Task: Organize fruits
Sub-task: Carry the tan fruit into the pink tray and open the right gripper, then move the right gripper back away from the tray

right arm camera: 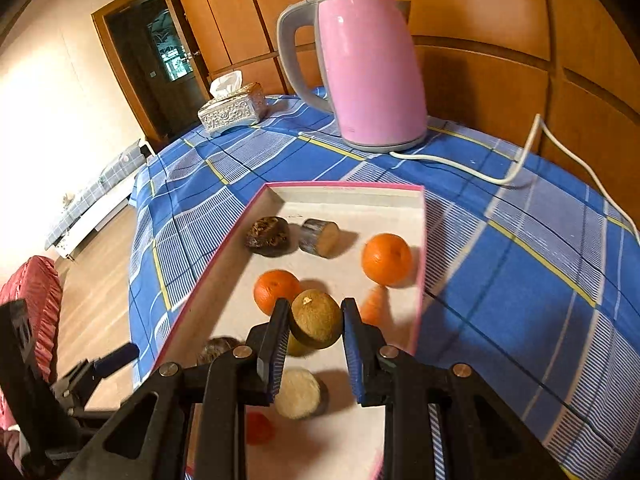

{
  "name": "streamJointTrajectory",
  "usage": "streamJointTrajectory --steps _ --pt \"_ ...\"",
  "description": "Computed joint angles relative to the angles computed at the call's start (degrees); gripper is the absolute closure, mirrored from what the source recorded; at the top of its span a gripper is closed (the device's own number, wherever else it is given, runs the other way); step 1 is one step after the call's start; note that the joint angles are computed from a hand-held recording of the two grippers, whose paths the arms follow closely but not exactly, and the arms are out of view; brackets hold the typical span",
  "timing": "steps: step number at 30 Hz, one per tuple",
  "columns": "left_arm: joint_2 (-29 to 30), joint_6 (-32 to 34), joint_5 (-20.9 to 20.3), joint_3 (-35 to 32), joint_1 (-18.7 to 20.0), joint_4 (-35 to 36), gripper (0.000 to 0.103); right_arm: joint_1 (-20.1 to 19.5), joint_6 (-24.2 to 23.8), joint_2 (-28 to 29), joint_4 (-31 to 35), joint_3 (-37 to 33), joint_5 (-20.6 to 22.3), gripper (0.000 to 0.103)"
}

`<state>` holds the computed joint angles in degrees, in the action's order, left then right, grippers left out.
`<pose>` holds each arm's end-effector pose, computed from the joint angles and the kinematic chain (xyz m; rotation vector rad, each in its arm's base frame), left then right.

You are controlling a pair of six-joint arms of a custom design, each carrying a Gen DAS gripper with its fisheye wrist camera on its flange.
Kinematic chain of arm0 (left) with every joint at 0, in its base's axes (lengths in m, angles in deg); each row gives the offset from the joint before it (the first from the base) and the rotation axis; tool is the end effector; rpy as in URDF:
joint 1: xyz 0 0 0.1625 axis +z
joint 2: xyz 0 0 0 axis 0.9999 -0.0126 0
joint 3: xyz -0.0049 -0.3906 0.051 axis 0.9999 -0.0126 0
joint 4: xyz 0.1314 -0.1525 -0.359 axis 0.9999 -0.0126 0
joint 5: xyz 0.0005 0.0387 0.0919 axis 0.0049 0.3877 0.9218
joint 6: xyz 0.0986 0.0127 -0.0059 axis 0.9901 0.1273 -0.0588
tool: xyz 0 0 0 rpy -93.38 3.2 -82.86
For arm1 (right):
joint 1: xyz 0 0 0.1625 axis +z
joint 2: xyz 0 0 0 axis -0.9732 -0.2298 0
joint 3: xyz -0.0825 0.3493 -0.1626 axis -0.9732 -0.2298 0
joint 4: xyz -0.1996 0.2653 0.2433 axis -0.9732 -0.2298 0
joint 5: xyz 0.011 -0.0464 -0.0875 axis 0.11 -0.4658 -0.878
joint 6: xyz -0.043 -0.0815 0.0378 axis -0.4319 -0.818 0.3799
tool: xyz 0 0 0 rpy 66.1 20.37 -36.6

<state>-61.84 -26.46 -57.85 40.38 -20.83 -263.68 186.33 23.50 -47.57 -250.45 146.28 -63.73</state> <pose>-0.0122 -0.5714 0.2540 0.1319 2.4098 -0.9796 0.3153 -0.6190 -0.0400 0.6426 -2.5191 0.7858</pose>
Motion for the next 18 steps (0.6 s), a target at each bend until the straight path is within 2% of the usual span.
streamJointTrajectory --steps 3,5,13,18 --pt "0.14 -0.19 0.25 -0.21 0.13 0.06 0.004 -0.02 0.44 1.62 1.51 -2.67 -0.68 0.076" --pt "0.30 -0.39 0.31 -0.45 0.29 0.38 0.004 -0.15 0.68 2.26 1.74 -3.57 -1.32 0.066" --pt "0.40 -0.29 0.55 -0.47 0.32 0.32 0.004 -0.78 1.72 1.05 -0.51 -0.19 -2.21 0.066" --pt "0.28 0.24 0.78 -0.13 -0.05 0.05 0.004 0.01 0.67 0.41 -4.91 2.90 -4.77 0.066"
